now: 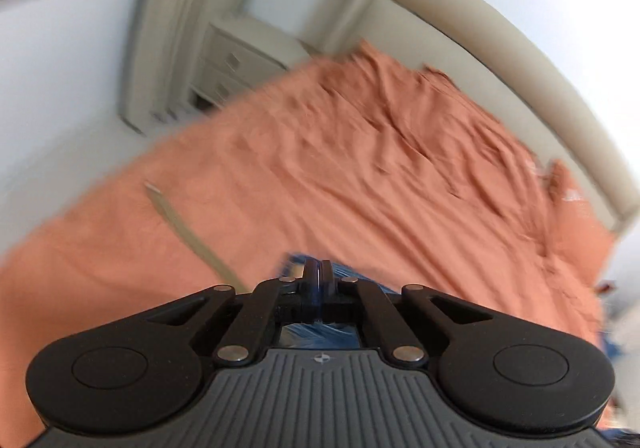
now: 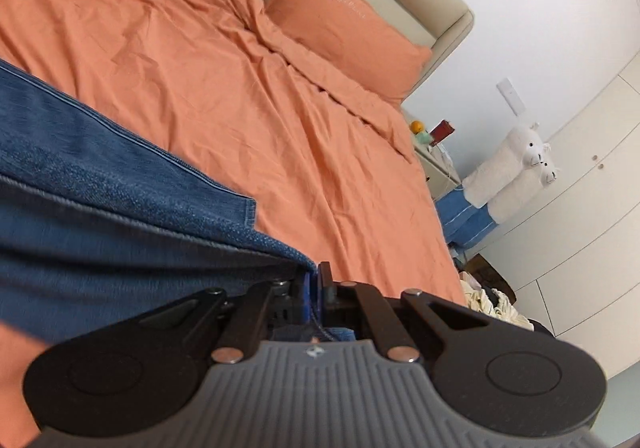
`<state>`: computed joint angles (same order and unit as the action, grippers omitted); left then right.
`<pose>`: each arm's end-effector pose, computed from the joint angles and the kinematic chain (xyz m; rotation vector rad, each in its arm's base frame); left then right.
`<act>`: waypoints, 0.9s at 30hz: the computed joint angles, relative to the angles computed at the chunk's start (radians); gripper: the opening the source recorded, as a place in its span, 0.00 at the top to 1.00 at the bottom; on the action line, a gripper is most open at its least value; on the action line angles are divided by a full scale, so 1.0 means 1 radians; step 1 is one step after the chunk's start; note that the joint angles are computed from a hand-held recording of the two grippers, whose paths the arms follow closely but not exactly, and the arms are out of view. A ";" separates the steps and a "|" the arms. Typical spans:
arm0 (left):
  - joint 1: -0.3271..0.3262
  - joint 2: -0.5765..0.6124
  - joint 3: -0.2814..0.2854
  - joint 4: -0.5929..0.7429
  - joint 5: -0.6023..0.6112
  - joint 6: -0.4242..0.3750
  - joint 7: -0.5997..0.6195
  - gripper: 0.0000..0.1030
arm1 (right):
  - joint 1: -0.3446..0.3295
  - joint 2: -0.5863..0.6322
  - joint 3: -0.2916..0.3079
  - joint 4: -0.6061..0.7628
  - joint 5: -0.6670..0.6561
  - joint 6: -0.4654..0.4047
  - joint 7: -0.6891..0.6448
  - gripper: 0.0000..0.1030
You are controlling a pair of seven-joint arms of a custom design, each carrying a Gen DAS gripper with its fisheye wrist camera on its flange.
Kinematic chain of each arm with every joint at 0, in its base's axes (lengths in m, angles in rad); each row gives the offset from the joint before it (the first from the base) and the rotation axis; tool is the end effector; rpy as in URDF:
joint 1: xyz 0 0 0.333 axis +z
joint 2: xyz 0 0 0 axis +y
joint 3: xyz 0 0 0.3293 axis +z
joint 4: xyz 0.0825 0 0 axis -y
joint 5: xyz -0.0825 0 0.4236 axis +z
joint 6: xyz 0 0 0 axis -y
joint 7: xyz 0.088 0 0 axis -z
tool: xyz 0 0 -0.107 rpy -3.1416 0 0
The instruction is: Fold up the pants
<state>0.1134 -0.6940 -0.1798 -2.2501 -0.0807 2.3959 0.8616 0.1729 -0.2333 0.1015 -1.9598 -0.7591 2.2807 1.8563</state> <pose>0.4154 -0.0553 0.7158 -2.3283 1.1284 -1.0265 0.5495 0.1438 0.6497 -2.2436 1.5880 -1.2938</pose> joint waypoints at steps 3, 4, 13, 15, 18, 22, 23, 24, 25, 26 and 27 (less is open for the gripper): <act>-0.044 0.059 0.002 0.053 0.046 -0.061 0.140 0.99 | 0.016 0.123 0.006 0.083 -0.007 -0.013 -0.028 1.00; -0.073 0.063 0.016 0.051 0.034 -0.061 0.198 0.97 | 0.025 0.156 0.005 0.105 -0.009 -0.025 -0.043 1.00; -0.222 0.055 -0.015 0.063 0.055 -0.290 0.696 0.37 | 0.082 0.263 -0.039 0.173 -0.041 -0.078 -0.038 1.00; -0.248 0.066 -0.042 0.067 0.087 -0.344 0.802 0.30 | 0.088 0.260 -0.042 0.169 -0.046 -0.085 -0.032 1.00; -0.280 0.085 -0.094 0.059 0.173 -0.401 0.965 0.25 | 0.092 0.256 -0.044 0.168 -0.037 -0.103 -0.030 1.00; -0.304 0.109 -0.153 0.015 0.321 -0.407 1.141 0.21 | 0.095 0.250 -0.043 0.167 -0.028 -0.123 -0.021 1.00; -0.310 0.112 -0.160 0.001 0.346 -0.391 1.171 0.20 | 0.096 0.248 -0.042 0.167 -0.026 -0.128 -0.020 1.00; -0.314 0.113 -0.161 -0.013 0.369 -0.370 1.197 0.19 | 0.097 0.246 -0.041 0.168 -0.025 -0.133 -0.021 1.00; -0.317 0.114 -0.167 -0.028 0.397 -0.348 1.225 0.15 | 0.098 0.244 -0.040 0.167 -0.024 -0.137 -0.023 1.00; -0.319 0.115 -0.167 -0.041 0.419 -0.329 1.254 0.14 | 0.098 0.242 -0.039 0.166 -0.022 -0.142 -0.024 1.00; -0.318 0.121 -0.169 -0.049 0.436 -0.318 1.274 0.14 | 0.098 0.238 -0.039 0.164 -0.020 -0.145 -0.024 1.00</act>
